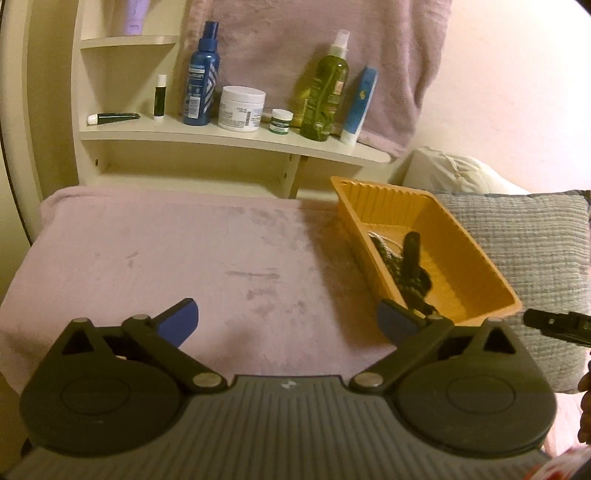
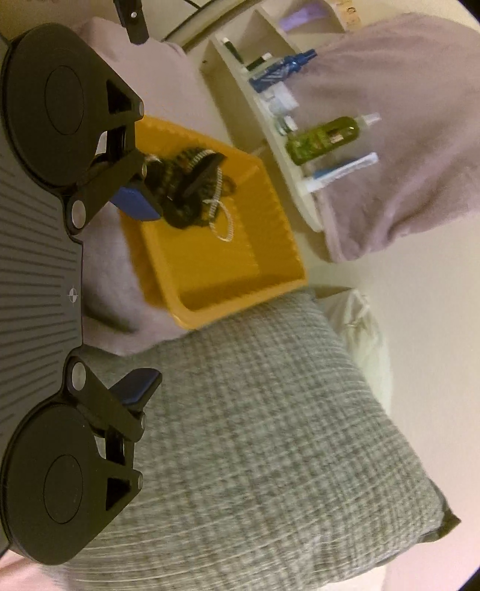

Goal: Organize jewelry
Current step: 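Lower the orange tray flat onto the towel and open the right tool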

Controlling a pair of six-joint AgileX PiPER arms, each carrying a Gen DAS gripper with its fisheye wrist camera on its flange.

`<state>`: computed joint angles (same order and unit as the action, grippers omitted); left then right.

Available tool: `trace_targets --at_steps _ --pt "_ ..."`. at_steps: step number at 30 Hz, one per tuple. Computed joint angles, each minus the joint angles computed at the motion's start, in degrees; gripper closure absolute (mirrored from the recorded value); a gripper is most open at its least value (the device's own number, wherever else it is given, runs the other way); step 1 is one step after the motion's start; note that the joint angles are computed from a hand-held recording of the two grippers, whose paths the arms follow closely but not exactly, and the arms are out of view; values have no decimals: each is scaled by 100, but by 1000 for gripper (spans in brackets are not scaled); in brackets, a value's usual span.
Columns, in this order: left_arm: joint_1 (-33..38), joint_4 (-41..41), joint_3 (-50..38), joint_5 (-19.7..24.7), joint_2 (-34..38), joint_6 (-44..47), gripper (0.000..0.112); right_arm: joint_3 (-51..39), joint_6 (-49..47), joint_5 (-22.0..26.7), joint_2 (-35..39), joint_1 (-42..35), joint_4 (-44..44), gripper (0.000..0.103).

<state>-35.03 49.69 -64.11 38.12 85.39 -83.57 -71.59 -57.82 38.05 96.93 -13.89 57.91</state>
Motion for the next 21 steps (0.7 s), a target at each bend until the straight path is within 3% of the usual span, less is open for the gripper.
trace_targets --at_steps 7,11,18,21 --pt "-488 -155 47 548 -252 31 10 -117 1304 417 -422 373 -1212 16" --pt "-683 -393 -49 971 -284 107 10 -66 1579 465 -616 699 -1605 16" --pt "-782 -891 -63 1183 -468 261 10 71 1843 470 -789 1192 -2074 16" --pt "-961 -914 -142 1480 -465 192 10 165 1885 469 -879 1373 -2213 16"
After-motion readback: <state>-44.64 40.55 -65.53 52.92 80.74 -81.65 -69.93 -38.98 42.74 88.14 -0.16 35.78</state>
